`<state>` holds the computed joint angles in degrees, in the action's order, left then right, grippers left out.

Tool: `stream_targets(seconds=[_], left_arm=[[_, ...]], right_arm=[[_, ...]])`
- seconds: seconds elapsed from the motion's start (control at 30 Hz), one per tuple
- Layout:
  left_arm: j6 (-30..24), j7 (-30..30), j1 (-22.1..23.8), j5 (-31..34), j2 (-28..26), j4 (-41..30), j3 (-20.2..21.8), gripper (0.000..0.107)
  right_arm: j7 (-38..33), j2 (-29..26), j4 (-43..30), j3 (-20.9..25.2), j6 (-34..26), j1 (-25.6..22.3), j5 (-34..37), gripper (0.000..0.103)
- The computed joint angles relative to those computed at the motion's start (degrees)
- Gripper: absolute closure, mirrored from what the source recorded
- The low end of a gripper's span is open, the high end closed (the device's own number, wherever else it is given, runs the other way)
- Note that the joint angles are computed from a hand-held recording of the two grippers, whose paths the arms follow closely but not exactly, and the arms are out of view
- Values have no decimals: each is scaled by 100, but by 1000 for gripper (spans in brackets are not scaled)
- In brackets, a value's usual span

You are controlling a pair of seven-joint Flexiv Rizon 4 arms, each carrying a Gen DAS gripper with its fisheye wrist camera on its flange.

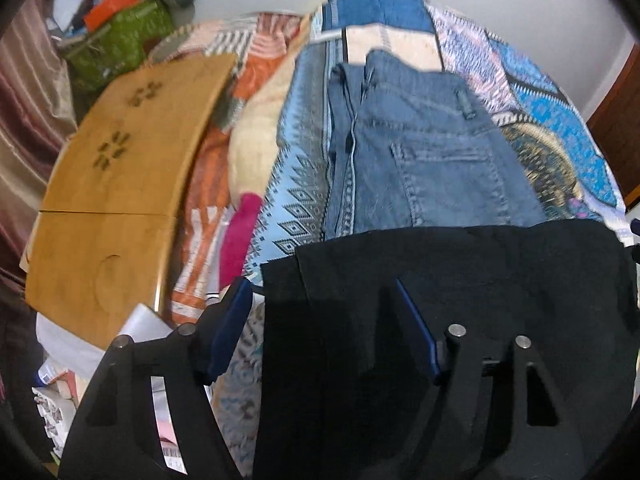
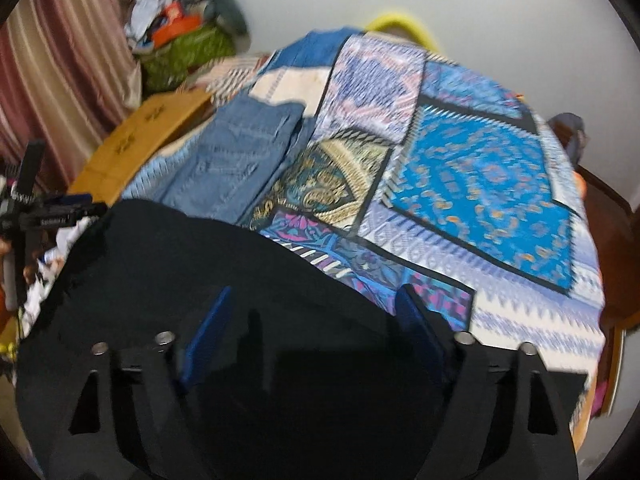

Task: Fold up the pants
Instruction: 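Lower both grippers onto the black trousers' waistband and close them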

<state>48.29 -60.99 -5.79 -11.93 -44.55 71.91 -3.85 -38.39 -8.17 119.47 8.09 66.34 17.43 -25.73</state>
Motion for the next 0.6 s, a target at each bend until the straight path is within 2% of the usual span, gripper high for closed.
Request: stream_targets(seconds=[0.03, 0.07, 0.13, 0.17, 0.27, 0.3, 0.33, 0.37, 0.43, 0.5, 0.6], left_arm=[[-108, -53, -35, 32, -108, -146, 37, 34], [-220, -66, -27, 24, -192, -258, 33, 34], [-488, -87, -24, 14, -347, -481, 23, 34], [-558, -94, -26, 19, -398, -549, 23, 34], [-542, -87, -41, 23, -501, -635, -4, 36], [-533, -80, -37, 9, -505, -627, -20, 44], [-610, -53, -14, -45, -531, -667, -69, 56], [-673, -92, -16, -83, -550, -708, -78, 59], [-641, -207, -61, -72, -537, -712, -36, 69], [-555, -200, -82, -43, -481, -641, -35, 76], [-171, -134, -113, 25, -284, -361, -34, 81]], right_arm=[[-311, -80, -86, 49, 6, -14, 311, 33], [-951, -235, -288, 285, -30, -158, 996, 33], [-1444, -366, -450, 393, -78, -219, 1583, 33], [-1662, -417, -510, 423, -159, -218, 1734, 33], [-1667, -404, -378, 277, -40, -69, 1551, 34], [-1629, -360, -311, 256, 11, -39, 1520, 38], [-1614, -343, -285, 233, 10, -23, 1490, 46], [-1467, -286, -211, 166, -1, 30, 1328, 52], [-1272, -205, -124, 120, -47, 59, 1195, 83], [-1316, -205, -147, 162, -52, 14, 1320, 93], [-1009, -176, -43, 14, -8, 108, 781, 97]])
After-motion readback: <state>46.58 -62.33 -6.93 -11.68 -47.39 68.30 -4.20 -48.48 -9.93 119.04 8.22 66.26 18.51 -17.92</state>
